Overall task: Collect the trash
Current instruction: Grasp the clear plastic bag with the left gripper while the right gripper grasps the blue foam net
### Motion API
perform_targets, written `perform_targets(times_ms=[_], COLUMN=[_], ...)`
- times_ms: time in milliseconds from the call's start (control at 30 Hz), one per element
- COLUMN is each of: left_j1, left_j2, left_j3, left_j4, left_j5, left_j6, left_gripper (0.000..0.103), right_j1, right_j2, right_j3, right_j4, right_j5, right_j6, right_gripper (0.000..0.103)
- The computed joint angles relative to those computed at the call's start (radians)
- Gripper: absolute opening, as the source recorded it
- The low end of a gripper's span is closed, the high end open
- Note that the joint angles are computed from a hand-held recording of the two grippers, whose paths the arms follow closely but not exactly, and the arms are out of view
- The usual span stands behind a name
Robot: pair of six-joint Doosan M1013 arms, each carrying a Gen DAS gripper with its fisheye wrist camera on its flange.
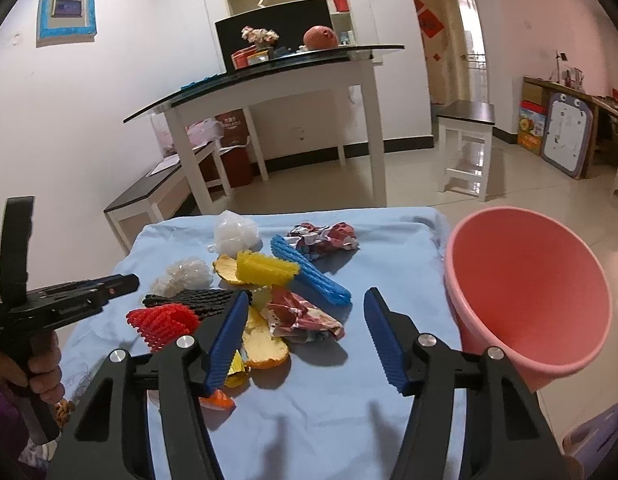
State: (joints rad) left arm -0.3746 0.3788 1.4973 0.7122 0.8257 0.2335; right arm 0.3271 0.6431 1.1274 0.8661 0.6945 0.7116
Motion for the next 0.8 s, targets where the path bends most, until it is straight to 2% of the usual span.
perform_targets(times_ms=[167, 400, 567, 600, 633, 733, 800], left_j1=[0.018, 0.037, 0.042, 0.042, 0.044, 0.045, 0.045], left_j2=[0.017, 0.051, 0.055, 0.054, 0.05, 0.04, 0.035], left_j3=[-0.012, -0.042, -0.039, -0.035, -0.029, -0.013, -0.005], left_j4=[-0.052, -0.101, -0.099, -0.093, -0.093, -0.081, -0.067], left_j5=[-0.013, 0.011, 0.017, 0.014, 0.003, -0.02, -0.027], left_j6=[0.043, 0.097, 0.094, 0.087, 0.085, 0.065, 0.053], left_gripper=[0.034, 0.034, 0.033, 0.025, 0.021, 0.014, 0.013], right_j1=[0.006, 0.009, 0.009, 0.008, 0.008, 0.007, 0.005], right_j2=[0.023, 0.05, 0.07, 0.078, 0.083, 0.105, 0.119], right_j3=[-0.033, -0.076, -0.106, -0.12, -0.129, -0.165, -0.189], right_j4=[-0.01, -0.038, -0.043, -0.042, -0.04, -0.049, -0.053], right_j5=[0.028, 0.056, 0.084, 0.104, 0.116, 0.143, 0.159], right_j6=[-0.01, 0.016, 0.018, 0.025, 0.028, 0.046, 0.062], right_gripper=[0.058, 0.058, 0.058, 0.058, 0.058, 0.058, 0.058])
